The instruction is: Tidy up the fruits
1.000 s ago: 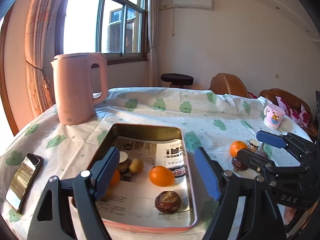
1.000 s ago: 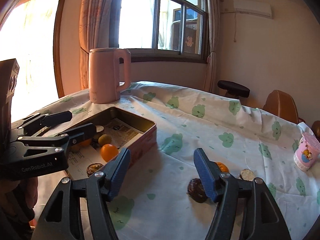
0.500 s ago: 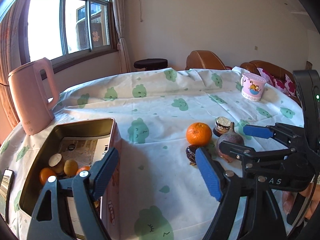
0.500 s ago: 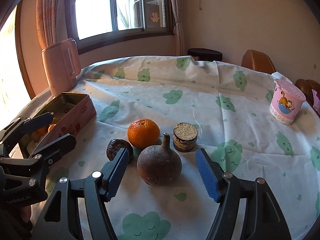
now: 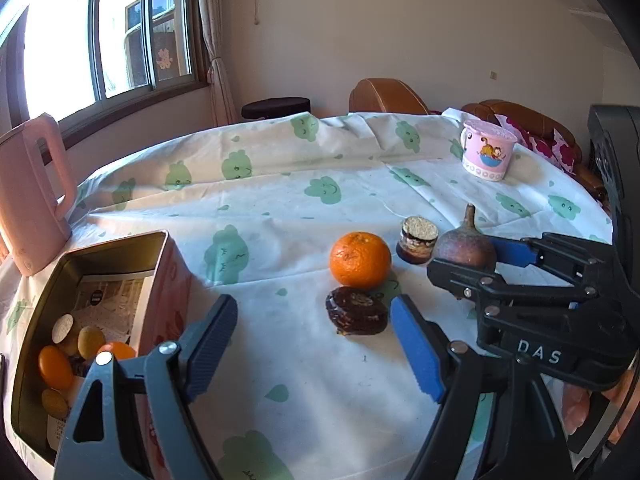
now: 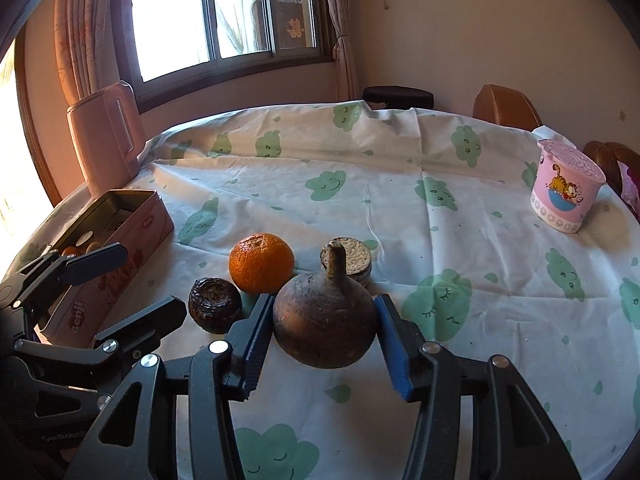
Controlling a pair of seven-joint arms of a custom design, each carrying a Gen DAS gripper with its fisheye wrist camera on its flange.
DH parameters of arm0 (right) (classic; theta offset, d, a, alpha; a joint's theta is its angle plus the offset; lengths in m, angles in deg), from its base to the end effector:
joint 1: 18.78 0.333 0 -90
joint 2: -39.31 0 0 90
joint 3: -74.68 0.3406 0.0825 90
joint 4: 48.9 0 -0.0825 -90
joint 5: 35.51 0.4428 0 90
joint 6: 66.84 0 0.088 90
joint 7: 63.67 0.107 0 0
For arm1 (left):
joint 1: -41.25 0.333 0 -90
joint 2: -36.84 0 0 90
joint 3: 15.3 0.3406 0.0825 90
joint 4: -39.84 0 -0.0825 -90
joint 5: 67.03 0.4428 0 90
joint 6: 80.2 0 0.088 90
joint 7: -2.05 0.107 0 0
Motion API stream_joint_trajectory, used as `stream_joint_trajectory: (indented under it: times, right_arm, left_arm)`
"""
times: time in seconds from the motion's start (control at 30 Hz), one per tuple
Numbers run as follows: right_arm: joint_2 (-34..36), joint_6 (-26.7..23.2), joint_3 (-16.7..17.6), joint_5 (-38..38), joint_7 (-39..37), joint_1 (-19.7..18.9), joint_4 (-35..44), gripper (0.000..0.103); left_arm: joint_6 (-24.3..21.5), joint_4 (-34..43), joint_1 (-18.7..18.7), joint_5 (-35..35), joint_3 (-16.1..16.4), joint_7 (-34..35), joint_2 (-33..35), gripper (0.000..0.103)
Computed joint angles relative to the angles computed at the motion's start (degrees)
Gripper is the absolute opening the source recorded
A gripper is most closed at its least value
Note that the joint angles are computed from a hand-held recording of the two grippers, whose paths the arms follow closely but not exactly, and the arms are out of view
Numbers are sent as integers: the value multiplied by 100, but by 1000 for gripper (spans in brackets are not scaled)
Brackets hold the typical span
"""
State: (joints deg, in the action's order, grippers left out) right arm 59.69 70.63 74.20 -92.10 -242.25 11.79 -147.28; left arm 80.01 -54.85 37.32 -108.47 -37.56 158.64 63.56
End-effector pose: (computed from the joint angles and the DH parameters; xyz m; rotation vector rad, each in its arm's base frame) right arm 0.6458 0.3677 0.4127 -1.3660 2.1046 -0.8799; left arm 0.7265 -0.2732 0.4186 -0.8403 2.4559 -1.1384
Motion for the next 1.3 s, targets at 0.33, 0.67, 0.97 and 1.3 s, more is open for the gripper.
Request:
stream_joint_trajectory:
  times: [0.33,0.67,0.97,1.3]
  right_arm:
    - [-220,194,7,-88,528,-129,-325,53]
    - [-260,149,7,-475,708,-52,-345,53]
    - [-273,26,61,-886,789,5,-313,53]
    - [-328,-50,95,-1321,1006,58,-356,53]
  left_arm:
    - [-1021,521,-435,1129,436,-869,300,45]
    - [-717,301,-163,708,125,-458,184,41]
    - [-219,100,-6,91,-80,49,68,41]
    - [142,-54,142,-574,-275,624,-32,41]
